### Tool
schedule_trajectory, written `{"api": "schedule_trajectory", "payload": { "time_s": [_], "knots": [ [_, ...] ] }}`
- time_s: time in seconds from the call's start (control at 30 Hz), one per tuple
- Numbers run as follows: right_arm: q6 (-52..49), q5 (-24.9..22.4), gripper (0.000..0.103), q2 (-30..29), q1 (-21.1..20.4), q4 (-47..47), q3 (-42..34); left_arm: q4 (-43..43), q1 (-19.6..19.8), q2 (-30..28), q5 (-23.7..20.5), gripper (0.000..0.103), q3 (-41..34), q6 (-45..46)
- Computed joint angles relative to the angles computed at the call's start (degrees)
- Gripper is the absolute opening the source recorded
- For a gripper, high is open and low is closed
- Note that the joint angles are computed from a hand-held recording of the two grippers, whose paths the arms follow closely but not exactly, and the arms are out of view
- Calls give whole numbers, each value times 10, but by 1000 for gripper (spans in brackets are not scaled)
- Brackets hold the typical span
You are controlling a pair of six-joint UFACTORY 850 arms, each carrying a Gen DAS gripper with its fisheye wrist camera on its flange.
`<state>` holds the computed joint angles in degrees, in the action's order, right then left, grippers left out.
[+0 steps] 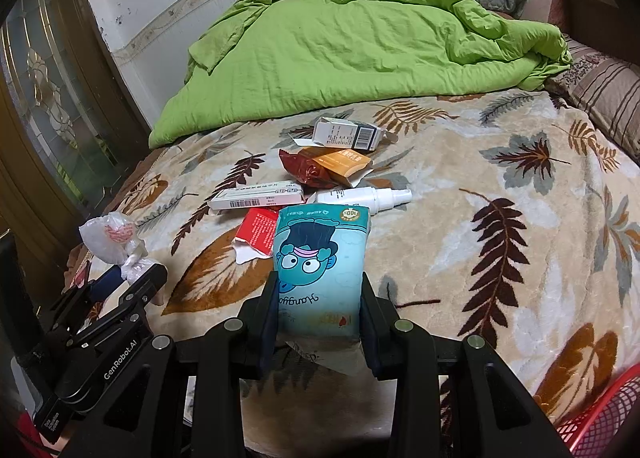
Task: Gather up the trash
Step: 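Hold the plastic bag and snack packet raised above the bed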
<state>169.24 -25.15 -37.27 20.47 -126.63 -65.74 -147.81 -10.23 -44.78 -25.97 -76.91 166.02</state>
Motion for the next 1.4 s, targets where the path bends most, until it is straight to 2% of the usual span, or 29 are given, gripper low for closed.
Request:
{"api": "schedule_trajectory", "payload": {
  "time_s": [1.4],
  "knots": [
    [-7,-2,38,0,1,7,0,1,-5,1,-11,49,10,3]
  ]
}}
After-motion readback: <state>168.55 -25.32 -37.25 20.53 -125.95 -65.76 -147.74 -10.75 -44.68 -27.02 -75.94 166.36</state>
